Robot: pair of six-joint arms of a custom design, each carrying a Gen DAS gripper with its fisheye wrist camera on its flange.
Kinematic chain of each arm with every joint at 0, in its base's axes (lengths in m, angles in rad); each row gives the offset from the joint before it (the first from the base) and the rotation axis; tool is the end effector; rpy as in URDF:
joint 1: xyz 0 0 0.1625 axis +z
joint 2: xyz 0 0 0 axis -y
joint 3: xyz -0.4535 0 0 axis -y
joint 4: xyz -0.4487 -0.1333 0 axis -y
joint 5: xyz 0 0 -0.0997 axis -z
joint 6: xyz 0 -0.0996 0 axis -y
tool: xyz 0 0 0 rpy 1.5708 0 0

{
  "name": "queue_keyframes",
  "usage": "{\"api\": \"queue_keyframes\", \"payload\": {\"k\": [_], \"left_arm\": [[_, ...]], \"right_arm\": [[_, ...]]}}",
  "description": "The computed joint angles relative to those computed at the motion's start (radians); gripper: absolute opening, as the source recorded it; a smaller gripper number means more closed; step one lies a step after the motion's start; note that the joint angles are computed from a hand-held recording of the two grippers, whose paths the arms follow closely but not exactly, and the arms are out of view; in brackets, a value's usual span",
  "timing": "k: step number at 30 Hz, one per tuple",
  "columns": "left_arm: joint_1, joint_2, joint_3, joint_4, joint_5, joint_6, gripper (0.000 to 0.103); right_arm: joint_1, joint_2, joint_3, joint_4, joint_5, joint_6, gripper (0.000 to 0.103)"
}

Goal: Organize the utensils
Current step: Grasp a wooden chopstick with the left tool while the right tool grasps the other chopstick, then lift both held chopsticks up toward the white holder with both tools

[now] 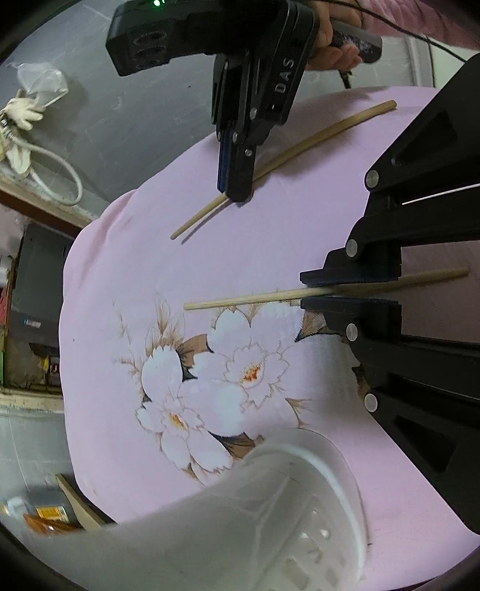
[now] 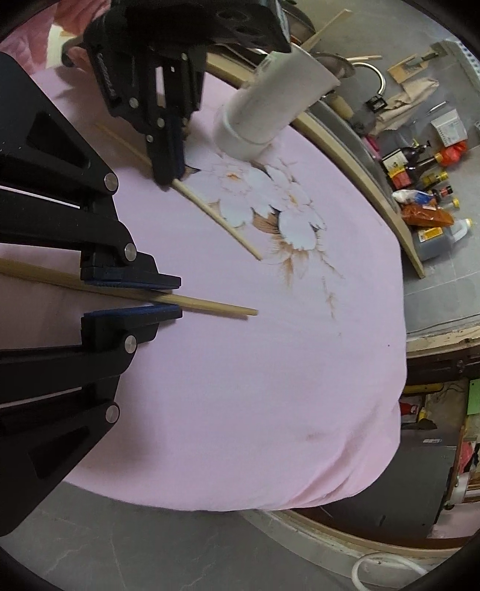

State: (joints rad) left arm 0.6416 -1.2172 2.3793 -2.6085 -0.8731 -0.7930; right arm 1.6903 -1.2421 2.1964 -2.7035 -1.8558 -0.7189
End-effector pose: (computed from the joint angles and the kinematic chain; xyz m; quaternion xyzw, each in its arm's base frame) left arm -0.2223 -0.4123 0.0881 0.0850 0.9343 -0.2207 0.2666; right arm 0.1666 -0.5046 0.1493 0.3897 -0.9057 0.0425 0.1612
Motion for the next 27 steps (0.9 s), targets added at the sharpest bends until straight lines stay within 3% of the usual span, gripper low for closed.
{"api": "queue_keyframes", "payload": {"k": [4,9,12,17,21,27], "left_arm": [[0.011,0.007,-0.007,-0.007,-0.006,0.025,0.005],[-0.003,0.012,0.01,-0.041,0.006,0.018,0.003],[-0.035,0.009,0.042,-0.086,0.03,0.019,0.002],[-0.125,-0.032,0.12,-0.163,0.091,-0.014,0.002],[-0.267,-0.025,0.205,-0.316,0.267,-0.019,0.002],[-0.398,0.029,0.264,-0.562,0.508,0.05,0.002]], "right_arm": [[0.014,-0.003,0.0,0.021,-0.03,0.02,0.009],[0.024,0.006,0.032,-0.068,-0.057,0.028,0.006],[0.013,-0.014,0.058,-0.104,-0.023,0.055,0.004],[-0.031,-0.095,0.18,-0.286,0.113,-0.003,0.004],[-0.069,-0.165,0.323,-0.559,0.293,-0.097,0.004],[-0.082,-0.117,0.44,-0.994,0.502,-0.126,0.004]]}}
